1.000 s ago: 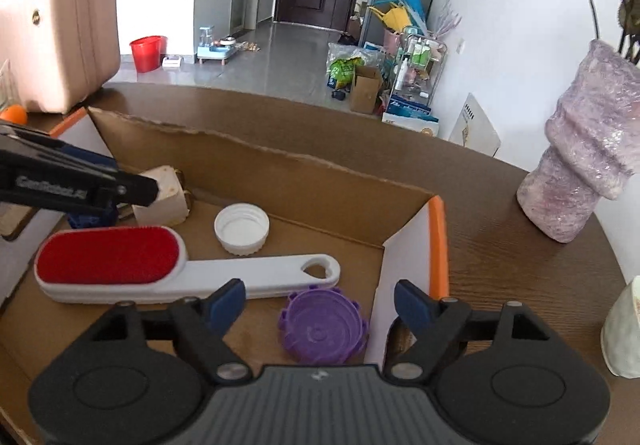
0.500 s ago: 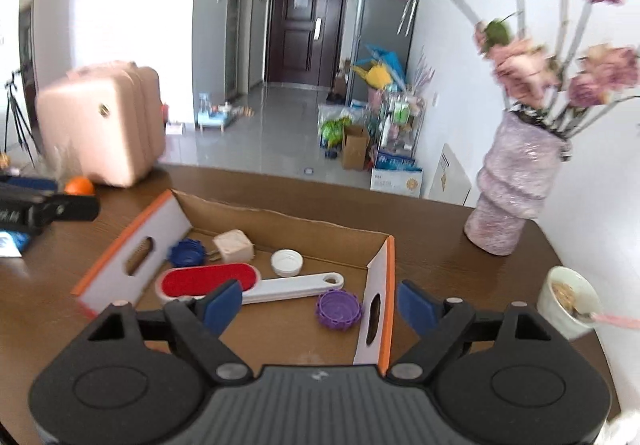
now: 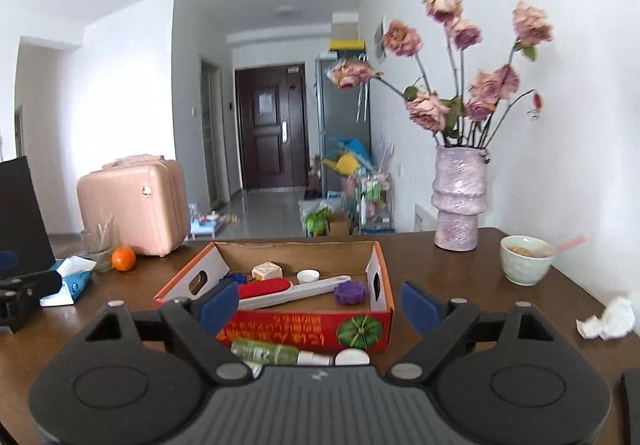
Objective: Organize rigid objects
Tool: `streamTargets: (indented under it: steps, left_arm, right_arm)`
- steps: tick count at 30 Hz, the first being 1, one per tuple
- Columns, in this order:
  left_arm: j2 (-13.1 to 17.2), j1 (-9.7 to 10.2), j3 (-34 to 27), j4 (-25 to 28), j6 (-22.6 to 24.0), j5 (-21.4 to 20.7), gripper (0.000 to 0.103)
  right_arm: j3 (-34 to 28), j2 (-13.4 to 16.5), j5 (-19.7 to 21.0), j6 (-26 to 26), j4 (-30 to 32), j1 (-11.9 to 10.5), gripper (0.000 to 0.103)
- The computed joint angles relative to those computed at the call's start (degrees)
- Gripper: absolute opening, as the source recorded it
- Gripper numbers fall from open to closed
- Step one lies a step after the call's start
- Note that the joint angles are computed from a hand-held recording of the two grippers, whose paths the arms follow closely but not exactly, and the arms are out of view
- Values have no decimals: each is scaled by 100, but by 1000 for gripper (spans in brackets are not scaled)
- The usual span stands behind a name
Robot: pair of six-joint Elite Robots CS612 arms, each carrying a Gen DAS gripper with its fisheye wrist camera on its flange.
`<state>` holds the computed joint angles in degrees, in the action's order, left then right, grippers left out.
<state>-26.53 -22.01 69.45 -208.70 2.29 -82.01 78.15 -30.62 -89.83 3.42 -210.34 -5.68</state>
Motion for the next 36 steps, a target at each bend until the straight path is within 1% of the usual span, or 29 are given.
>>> streamTargets:
  steps: [2,4,8,12,14,16,17,18,19,21,23,24,26,27,29,33,36]
  left_arm:
    - [-31,-27,232,-322,6,53,103]
    - [-84,-36,437,-450,-78,60,103]
    - [-168,-46,758,-706,-199,45,103]
    - [-270,-51,1117,-1022,-264,50,103]
    - [-346,-94,1417,-1301,-143,235,103]
    - [-405,-87,1762,-1715,-22,175,103]
    - [-475,-96,1968,-1769,-98,218,103]
    - [-536,-80,2137,-1804,-245,136,103]
    - [-593,-40,2323,-1841,-421,-87,103]
    - [-674,13,2551,-1727,-468,-427,103]
    - [-737,8,2665,-1433,-408,-492,103]
    - [-737,17,2664,-1363,-367,-568,103]
    - [-710,5,2587,-1233,-389,-533,103]
    - [-694,1,2534,-1182,-444,-512,103]
    - [-666,14,2442,-1037,-532,-578,103]
    - [-585,12,2222,-758,-445,-648,103]
    - [-502,15,1967,-466,-522,-715,103]
  right_arm:
    - [256,-32,-38,79,-314,25,88]
    - [487,-39,15,79,-686,43,89]
    - [849,-57,-50,44,-1220,101,91]
    - [1228,-144,147,66,-1428,100,91]
    - [1463,-230,20,5,-1408,146,91]
    - [1743,-350,-144,-88,-1374,216,91]
    - [1890,-400,-144,-127,-1419,236,91]
    - [2033,-445,-102,-140,-1474,245,91]
    - [2185,-491,-43,-146,-1508,256,92]
    - [2441,-554,127,-236,-1586,260,92]
    - [2577,-569,271,-369,-1609,236,93]
    - [2605,-568,220,-399,-1591,238,93]
    - [2591,-550,14,-299,-1539,253,93]
    - [2567,-542,-1,-212,-1492,246,93]
    - [2512,-519,23,7,-1390,223,93]
    - [2380,-454,9,88,-1191,203,93]
    - [2227,-386,71,302,-1039,161,91]
